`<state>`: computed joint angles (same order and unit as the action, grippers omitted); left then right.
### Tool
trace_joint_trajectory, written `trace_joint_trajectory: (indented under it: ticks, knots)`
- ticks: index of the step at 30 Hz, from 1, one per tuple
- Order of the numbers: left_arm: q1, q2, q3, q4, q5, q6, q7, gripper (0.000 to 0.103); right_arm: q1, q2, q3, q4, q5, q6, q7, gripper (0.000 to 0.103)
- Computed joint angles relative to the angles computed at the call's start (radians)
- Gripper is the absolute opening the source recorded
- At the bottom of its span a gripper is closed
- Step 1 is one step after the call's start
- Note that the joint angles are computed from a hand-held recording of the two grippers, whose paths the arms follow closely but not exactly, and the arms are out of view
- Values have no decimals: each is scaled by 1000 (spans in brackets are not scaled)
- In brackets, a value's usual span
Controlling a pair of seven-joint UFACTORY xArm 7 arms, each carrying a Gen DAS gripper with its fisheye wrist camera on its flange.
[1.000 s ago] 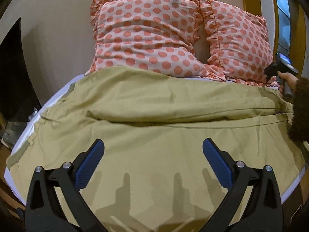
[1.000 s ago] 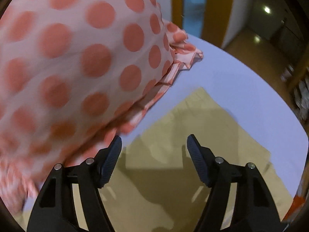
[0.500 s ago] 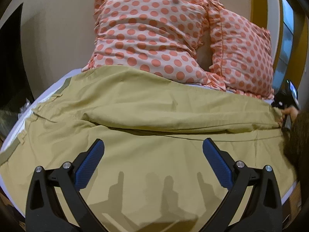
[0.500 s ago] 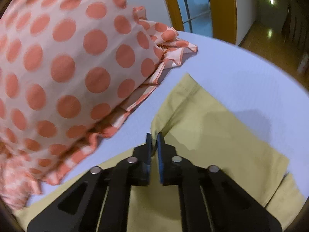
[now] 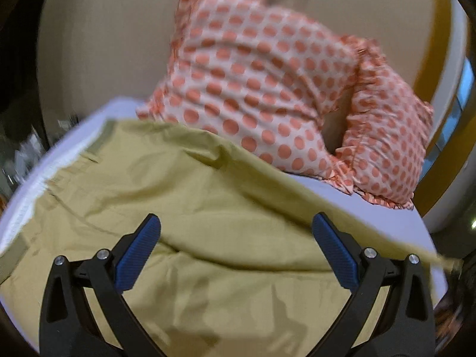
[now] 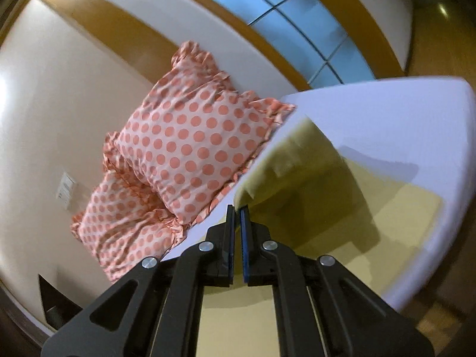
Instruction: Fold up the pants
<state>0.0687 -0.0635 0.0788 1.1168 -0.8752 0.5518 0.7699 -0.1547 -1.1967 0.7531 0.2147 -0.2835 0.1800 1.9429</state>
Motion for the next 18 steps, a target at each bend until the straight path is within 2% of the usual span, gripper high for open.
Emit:
trace_joint_trajectory:
  ticks: [3, 5, 8, 9, 10, 11, 12, 13, 14, 16, 17, 18]
  knots:
    - [13, 177, -31, 202, 177, 112, -223, 101, 43, 2, 9, -20, 8, 29, 18, 4]
    - [14, 265, -57, 303, 290, 135, -349, 100, 65, -6, 23, -20, 6, 53, 38, 4]
    - [-31, 395, -39, 455, 479, 161, -536, 94, 64, -2, 19, -27, -9, 41, 50, 4]
    - [-36, 446, -39, 524, 522, 200, -588, 84, 67, -2, 17, -28, -12, 44, 52, 4]
    - [-32, 494, -42, 587, 545, 241, -620, 64, 61, 3, 20, -29, -16, 36, 56, 4]
    - [-29, 547, -41, 666, 552, 307, -644, 48, 56, 7, 20, -31, -18, 26, 61, 4]
    - [-3, 584, -67, 705, 538, 338, -664, 14, 50, 8, 22, -39, -17, 5, 72, 4]
    - [26, 588, -95, 701, 523, 344, -676, 6, 40, 11, 20, -44, -19, -17, 74, 4]
    - [49, 562, -119, 656, 514, 315, -676, 6, 26, 17, 16, -44, -21, -36, 70, 4]
    - [96, 426, -165, 464, 497, 191, -605, 5, 10, 23, -1, -33, -31, -40, 36, 4]
    - [86, 341, -141, 360, 446, 140, -537, 5, 12, 15, -6, -31, -31, -27, 24, 4]
    - [52, 245, -86, 255, 372, 120, -448, 5, 22, -5, -12, -32, -30, -5, 15, 4]
